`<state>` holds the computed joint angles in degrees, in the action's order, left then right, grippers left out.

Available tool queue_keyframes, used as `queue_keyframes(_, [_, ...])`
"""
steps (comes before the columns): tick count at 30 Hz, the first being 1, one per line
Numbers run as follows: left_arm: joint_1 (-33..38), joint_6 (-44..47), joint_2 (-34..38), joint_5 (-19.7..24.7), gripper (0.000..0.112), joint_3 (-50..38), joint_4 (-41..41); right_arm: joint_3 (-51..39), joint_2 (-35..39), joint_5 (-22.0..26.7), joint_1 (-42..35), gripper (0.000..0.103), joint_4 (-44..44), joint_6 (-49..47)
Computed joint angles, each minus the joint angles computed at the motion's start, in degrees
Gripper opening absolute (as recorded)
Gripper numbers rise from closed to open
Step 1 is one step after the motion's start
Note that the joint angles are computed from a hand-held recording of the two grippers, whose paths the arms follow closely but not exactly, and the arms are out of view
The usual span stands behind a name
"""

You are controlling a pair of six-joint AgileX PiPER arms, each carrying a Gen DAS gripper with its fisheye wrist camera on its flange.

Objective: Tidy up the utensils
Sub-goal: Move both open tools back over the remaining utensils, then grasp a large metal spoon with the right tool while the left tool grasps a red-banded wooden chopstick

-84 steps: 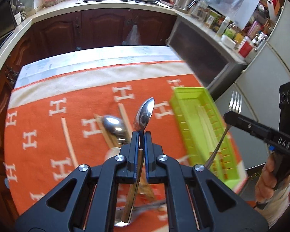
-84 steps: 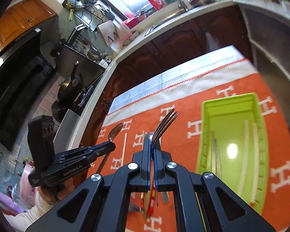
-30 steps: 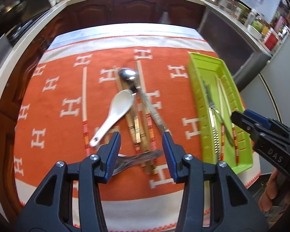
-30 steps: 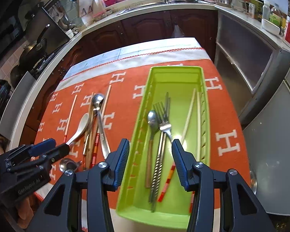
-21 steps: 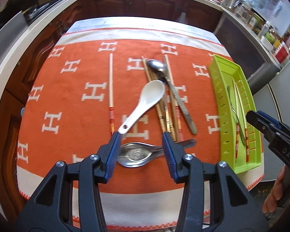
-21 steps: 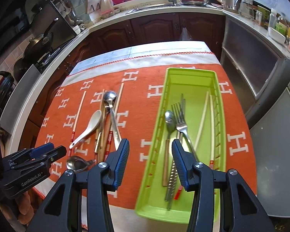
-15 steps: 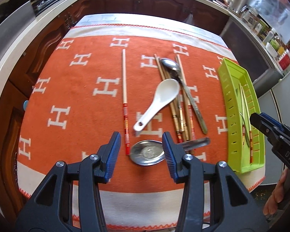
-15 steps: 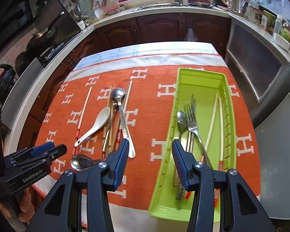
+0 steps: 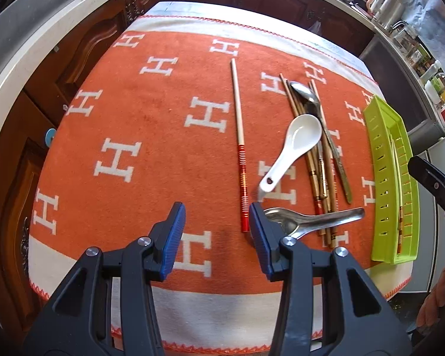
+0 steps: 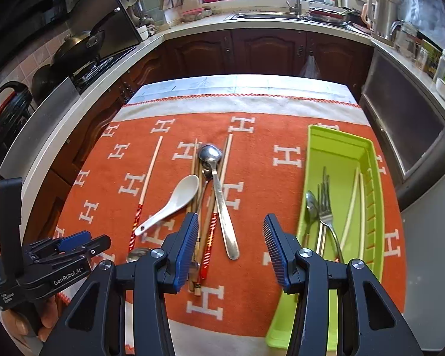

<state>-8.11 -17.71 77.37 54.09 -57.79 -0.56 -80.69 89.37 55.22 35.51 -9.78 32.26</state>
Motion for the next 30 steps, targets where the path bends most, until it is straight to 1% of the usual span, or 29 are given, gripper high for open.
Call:
queue_keyframes(3, [1.3, 1.3, 0.7, -0.5, 0.041, 0.1, -0.8, -0.8, 1.7, -0.7, 0.0, 0.046, 0.8, -0.8])
queue_keyframes(7, [2.8, 2.5, 2.9, -1.5, 0.041, -0.8, -0.8, -0.9, 3.9, -3.3, -1.7, 0.046, 2.4, -3.6])
queue_keyframes(9, [3.3, 3.1, 4.6, -2.0, 0.041, -1.7, -0.5, -1.0, 5.2, -5.3, -2.4, 0.046, 2.3, -5.0])
queue_keyframes(12, [4.3, 3.6, 8.2, -2.8, 0.041, -3.7, 0.0, -2.8, 8.6, -7.7, -3.3, 0.046, 2.0, -7.2])
queue_keyframes(16, [6.0, 4.7, 13.3, -3.5, 0.041, -7.5, -0.8, -7.6, 15.3, -9.6, -4.9, 0.045, 2.8, -11.0])
queue_keyframes(19, [6.9, 5.2, 17.2, -3.7, 0.041, -11.0, -1.2, -13.6, 21.6, -8.8, -5.6, 0.041, 4.3, -14.1])
queue_keyframes(22, [7.5, 6.0, 20.5, -3.7, 0.041, -14.2, -2.2, -19.7, 27.5, -7.0, -5.8, 0.039, 5.6, -16.8])
queue_keyframes(26, [7.0, 5.9, 23.8, -3.4, 0.041, -17.2, -2.0, -26.4, 33.7, -4.7, -5.7, 0.036, 6.0, -19.5])
queue_keyframes(28, [5.7, 4.8, 24.6, -4.1, 0.041, -18.0, 0.0, -28.6, 36.2, -4.1, -5.0, 0.032, 4.8, -19.8])
queue_keyframes(30, [5.0, 4.4, 25.6, -4.1, 0.041, -19.1, 0.5, -30.9, 38.3, -3.1, -4.3, 0.024, 3.2, -19.8])
